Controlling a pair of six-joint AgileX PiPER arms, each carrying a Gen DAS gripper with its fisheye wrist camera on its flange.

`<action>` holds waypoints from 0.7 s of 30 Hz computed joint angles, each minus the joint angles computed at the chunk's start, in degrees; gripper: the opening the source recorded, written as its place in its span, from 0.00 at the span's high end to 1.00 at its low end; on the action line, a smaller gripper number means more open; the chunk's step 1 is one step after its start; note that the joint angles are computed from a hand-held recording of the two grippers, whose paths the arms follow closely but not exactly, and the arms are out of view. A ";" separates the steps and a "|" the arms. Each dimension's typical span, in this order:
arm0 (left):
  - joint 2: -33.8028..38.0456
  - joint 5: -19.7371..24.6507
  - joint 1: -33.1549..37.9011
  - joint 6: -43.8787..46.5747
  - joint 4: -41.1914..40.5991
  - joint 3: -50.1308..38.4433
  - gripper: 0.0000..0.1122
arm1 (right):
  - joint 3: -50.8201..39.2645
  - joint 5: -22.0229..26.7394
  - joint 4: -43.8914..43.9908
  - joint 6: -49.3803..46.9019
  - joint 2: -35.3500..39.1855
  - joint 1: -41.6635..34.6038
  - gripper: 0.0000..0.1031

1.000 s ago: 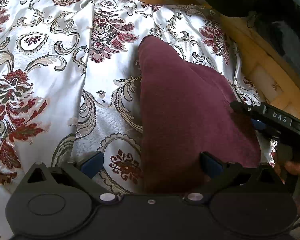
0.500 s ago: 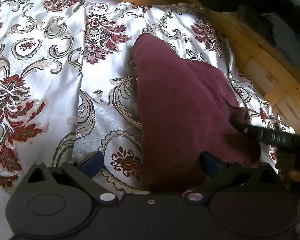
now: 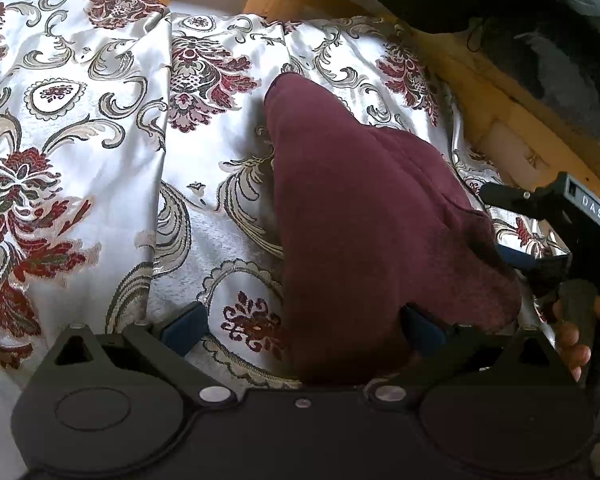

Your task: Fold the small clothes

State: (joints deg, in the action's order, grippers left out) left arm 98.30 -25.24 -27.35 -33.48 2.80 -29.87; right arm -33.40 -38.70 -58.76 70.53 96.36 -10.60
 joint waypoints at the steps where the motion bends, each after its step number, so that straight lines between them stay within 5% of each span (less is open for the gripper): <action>1: -0.05 -0.04 0.04 -0.11 0.17 0.05 0.09 | 0.20 -0.44 1.92 -0.38 0.53 -0.07 0.01; 12: -0.07 -0.04 0.43 -1.18 1.51 0.09 0.09 | 1.48 15.94 29.16 -24.67 -1.40 13.03 0.07; 17: -0.05 -0.10 0.63 -1.66 2.10 0.09 0.09 | 1.72 14.10 16.97 -13.27 -2.10 9.21 0.12; 21: 0.06 -0.34 0.48 -1.43 1.63 0.15 0.09 | 1.56 5.79 8.12 -2.56 -0.63 4.03 0.09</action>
